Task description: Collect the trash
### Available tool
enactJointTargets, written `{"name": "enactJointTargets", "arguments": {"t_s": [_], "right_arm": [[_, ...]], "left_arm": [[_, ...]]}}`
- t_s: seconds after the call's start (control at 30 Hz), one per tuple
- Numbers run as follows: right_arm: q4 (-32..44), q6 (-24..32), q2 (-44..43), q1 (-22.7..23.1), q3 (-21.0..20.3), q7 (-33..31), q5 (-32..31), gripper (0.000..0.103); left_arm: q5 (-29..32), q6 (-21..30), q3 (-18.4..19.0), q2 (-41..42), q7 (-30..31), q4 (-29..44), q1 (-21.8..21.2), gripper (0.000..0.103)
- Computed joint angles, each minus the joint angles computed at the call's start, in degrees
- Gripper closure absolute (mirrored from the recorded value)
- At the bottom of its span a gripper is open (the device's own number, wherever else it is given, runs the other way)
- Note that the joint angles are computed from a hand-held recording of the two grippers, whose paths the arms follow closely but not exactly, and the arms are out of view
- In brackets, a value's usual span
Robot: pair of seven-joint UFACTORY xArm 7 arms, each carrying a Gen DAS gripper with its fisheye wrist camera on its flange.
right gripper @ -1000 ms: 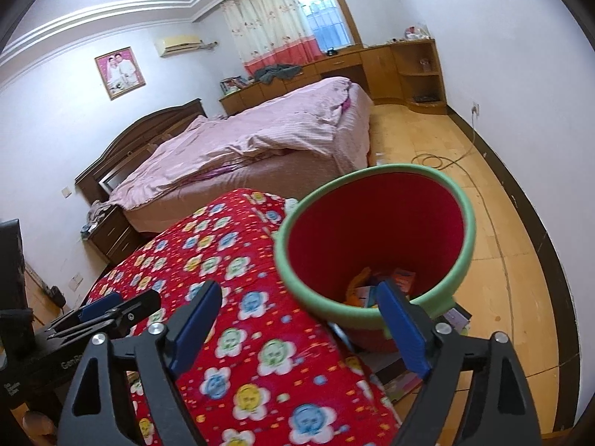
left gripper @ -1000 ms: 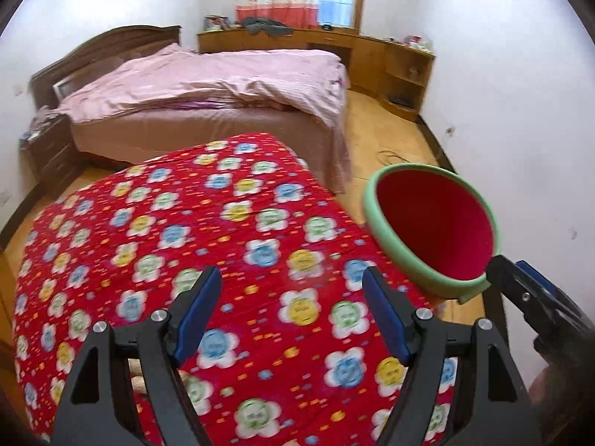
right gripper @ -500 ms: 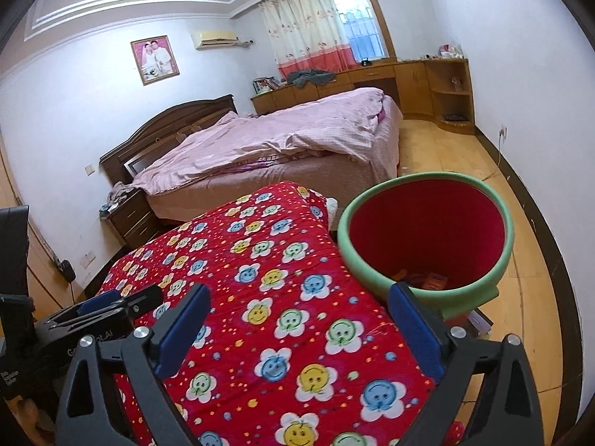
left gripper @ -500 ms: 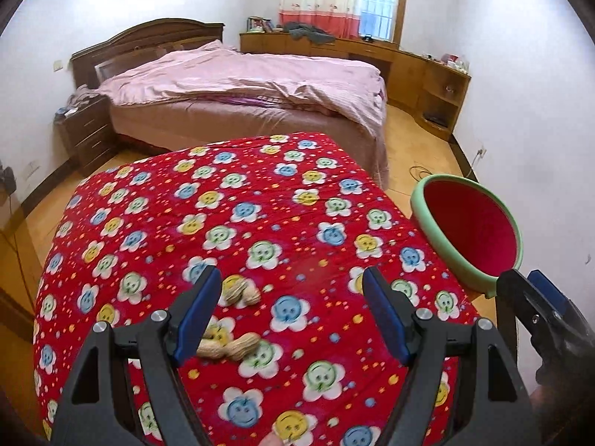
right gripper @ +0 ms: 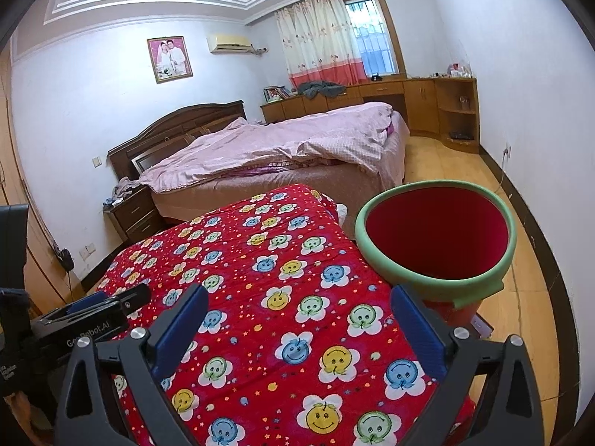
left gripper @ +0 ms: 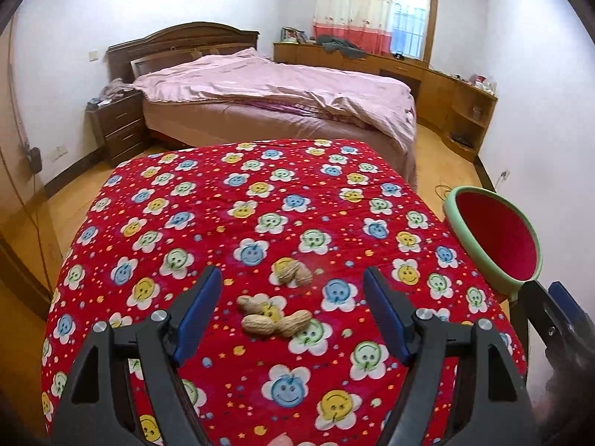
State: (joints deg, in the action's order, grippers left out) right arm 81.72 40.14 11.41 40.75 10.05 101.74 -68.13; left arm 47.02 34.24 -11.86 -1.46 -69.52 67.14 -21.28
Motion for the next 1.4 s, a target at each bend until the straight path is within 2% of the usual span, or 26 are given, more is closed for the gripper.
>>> {"name": "enactJointTargets", "arguments": {"t_s": [0.57, 1.4], "right_arm": [[1.28, 0.85, 1.64, 1.79, -0.37, -0.95, 0.08, 0.003], [1.26, 0.69, 1.63, 1.88, -0.58, -1.18, 0.32, 0.003]], "left_arm": [[4.24, 1.53, -0.83, -1.51, -4.62, -1.92, 0.95, 0.026], [4.23, 1.49, -0.65, -1.44, -4.60, -1.83, 0.89, 0.026]]}}
